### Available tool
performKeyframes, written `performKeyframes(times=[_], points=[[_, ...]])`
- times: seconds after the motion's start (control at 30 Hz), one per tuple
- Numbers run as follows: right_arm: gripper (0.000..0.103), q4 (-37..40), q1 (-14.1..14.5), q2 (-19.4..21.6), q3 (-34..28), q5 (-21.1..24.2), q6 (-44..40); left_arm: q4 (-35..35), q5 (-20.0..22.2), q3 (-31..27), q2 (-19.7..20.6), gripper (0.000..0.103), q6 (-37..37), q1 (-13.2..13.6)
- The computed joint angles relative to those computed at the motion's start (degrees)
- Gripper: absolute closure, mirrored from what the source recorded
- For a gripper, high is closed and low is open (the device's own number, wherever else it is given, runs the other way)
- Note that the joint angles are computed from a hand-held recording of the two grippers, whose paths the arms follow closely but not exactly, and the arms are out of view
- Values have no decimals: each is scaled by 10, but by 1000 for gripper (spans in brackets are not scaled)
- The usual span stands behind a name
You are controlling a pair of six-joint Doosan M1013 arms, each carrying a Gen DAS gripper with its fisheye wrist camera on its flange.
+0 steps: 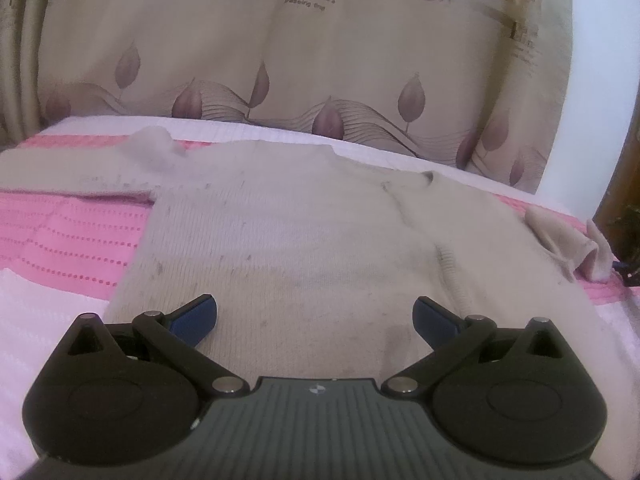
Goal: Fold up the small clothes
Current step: 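Lift the held sleeve with the right gripper and carry it across the body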
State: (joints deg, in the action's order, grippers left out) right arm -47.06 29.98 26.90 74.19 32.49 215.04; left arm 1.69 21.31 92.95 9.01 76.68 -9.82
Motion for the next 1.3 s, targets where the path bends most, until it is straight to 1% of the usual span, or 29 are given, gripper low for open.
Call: performKeyframes(times=[0.03, 0.07, 0.1, 0.13, 0.17, 0.23, 0.3, 0.4, 0.47, 0.5, 0.57, 0.67, 0.7, 0.77, 0.8, 0.83, 0.97, 1.0, 1.07, 1.13, 1.17, 1.2, 1.27, 1.3], points=[[50, 15, 0, 6, -12, 14, -25, -4, 3, -1, 1, 0, 1, 1], [83, 41, -1, 13, -26, 35, -60, -8, 6, -3, 2, 0, 1, 1], [90, 64, -2, 19, -35, 51, -77, -12, 10, -5, 3, 0, 2, 2], [91, 58, -1, 19, -32, 56, -65, -10, 12, -7, 4, 0, -3, 1], [91, 21, 2, 17, -22, 55, -24, -9, 13, -7, 5, 0, -5, 1], [91, -64, 15, 11, -8, 91, 53, -10, 12, -7, 4, 0, -4, 2], [91, -113, 20, -4, 20, 108, 123, -12, 12, -7, 5, 0, -3, 2], [91, -149, 29, -29, 60, 135, 185, -15, 10, -6, 4, 0, -3, 3], [91, -157, 39, -48, 82, 178, 193, -21, 9, -5, 4, 0, 3, 4], [91, -151, 41, -57, 95, 185, 192, -21, 10, -5, 4, 0, 3, 4], [91, -155, 34, -76, 129, 133, 210, -15, 11, -6, 5, 0, -2, 3], [88, -174, 29, -90, 154, 95, 249, -8, 13, -7, 5, 0, -6, 2], [88, -178, 29, -93, 158, 88, 258, -5, 13, -7, 5, 0, -10, 1], [83, -196, 27, -94, 164, 81, 293, -6, 11, -6, 4, 0, -10, 2], [83, -216, 26, -95, 168, 74, 319, -13, 11, -6, 4, 0, -4, 3], [82, -216, 26, -100, 173, 71, 319, -13, 12, -6, 4, 0, -3, 4], [83, -166, 22, -93, 154, 81, 246, -16, 12, -6, 4, 0, 1, 4], [83, -154, 24, -92, 148, 89, 221, -16, 12, -6, 4, 0, 0, 4], [90, -129, 27, -81, 129, 116, 179, -19, 9, -5, 4, 0, 1, 5], [91, -107, 29, -74, 113, 140, 139, -15, 0, -1, 1, 0, -10, 6], [91, -104, 31, -72, 108, 148, 143, -10, -6, 2, 0, 0, -23, 6], [91, -112, 32, -71, 106, 152, 165, -8, -14, 5, -1, 0, -39, 7], [91, -175, 39, -75, 112, 145, 259, -37, -25, 10, -3, 0, -37, 14], [91, -196, 43, -74, 105, 142, 279, -52, -31, 12, -3, 0, -38, 17]])
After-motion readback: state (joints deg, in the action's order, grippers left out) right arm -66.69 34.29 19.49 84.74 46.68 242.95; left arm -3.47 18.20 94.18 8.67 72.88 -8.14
